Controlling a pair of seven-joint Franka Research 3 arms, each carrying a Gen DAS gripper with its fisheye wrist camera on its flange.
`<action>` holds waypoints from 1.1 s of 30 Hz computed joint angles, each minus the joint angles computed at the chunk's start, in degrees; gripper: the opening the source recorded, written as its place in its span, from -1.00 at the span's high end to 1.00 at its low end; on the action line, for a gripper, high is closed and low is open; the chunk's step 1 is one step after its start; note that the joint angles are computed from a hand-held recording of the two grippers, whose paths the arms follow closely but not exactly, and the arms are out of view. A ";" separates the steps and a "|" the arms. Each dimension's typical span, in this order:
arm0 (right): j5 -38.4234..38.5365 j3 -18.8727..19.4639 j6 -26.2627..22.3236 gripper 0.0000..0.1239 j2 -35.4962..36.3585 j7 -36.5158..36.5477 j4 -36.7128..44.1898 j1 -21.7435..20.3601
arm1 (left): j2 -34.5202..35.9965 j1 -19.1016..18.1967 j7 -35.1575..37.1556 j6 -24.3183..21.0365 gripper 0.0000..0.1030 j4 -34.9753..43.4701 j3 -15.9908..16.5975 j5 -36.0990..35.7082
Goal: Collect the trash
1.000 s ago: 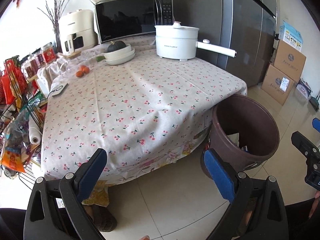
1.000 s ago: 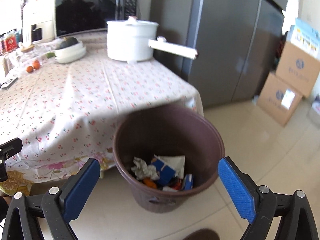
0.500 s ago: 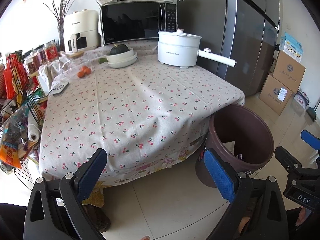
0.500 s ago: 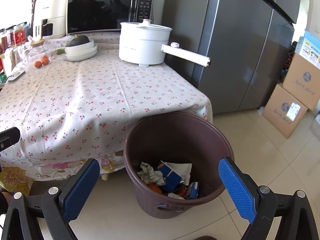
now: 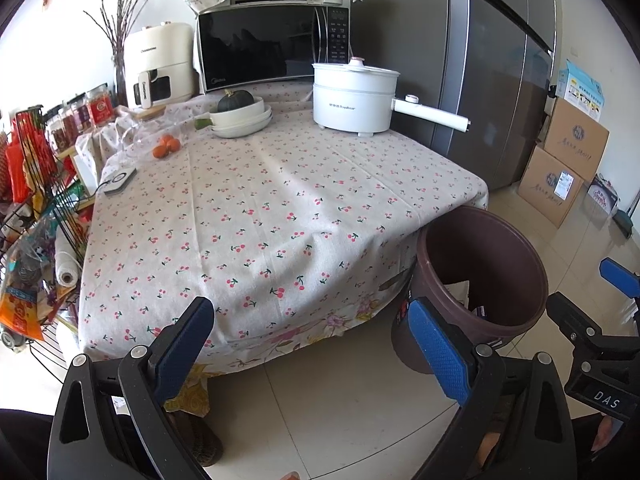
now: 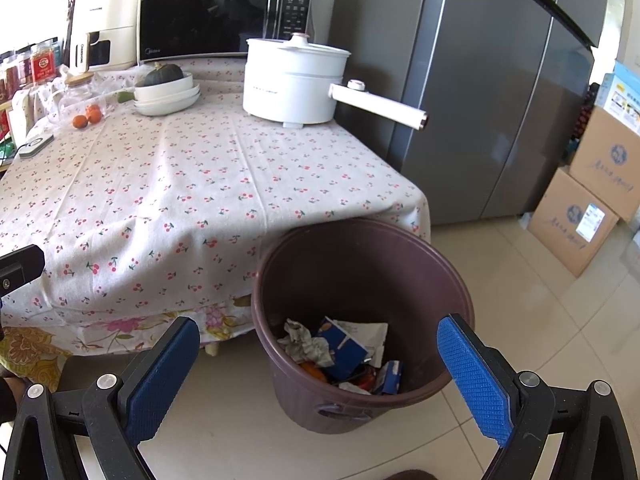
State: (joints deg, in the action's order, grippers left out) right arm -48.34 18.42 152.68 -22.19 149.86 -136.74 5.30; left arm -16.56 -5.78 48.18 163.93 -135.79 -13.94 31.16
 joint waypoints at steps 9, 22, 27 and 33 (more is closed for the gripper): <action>2.08 -0.64 1.04 -0.59 -0.15 -0.68 -0.31 0.10 | 0.05 0.06 -0.18 -0.08 -0.93 -0.08 -0.01 0.53; 2.65 0.04 1.39 -0.59 -0.33 -0.80 -0.40 -0.79 | 0.07 0.15 0.38 -0.02 -0.93 -0.28 -0.01 0.66; 2.74 0.19 1.38 -0.59 -0.37 -0.90 -0.43 -0.92 | 0.06 -0.04 1.08 0.07 -0.93 -0.35 0.20 0.56; 2.29 0.47 1.51 -0.59 -0.37 -0.37 -0.52 -1.18 | 0.21 -1.20 3.66 -0.08 -0.93 -0.39 1.11 -1.50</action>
State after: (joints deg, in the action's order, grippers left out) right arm -46.05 18.89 154.19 -22.57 149.50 -137.26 4.13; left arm -16.35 -6.98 51.83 163.85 -136.19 -12.83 29.66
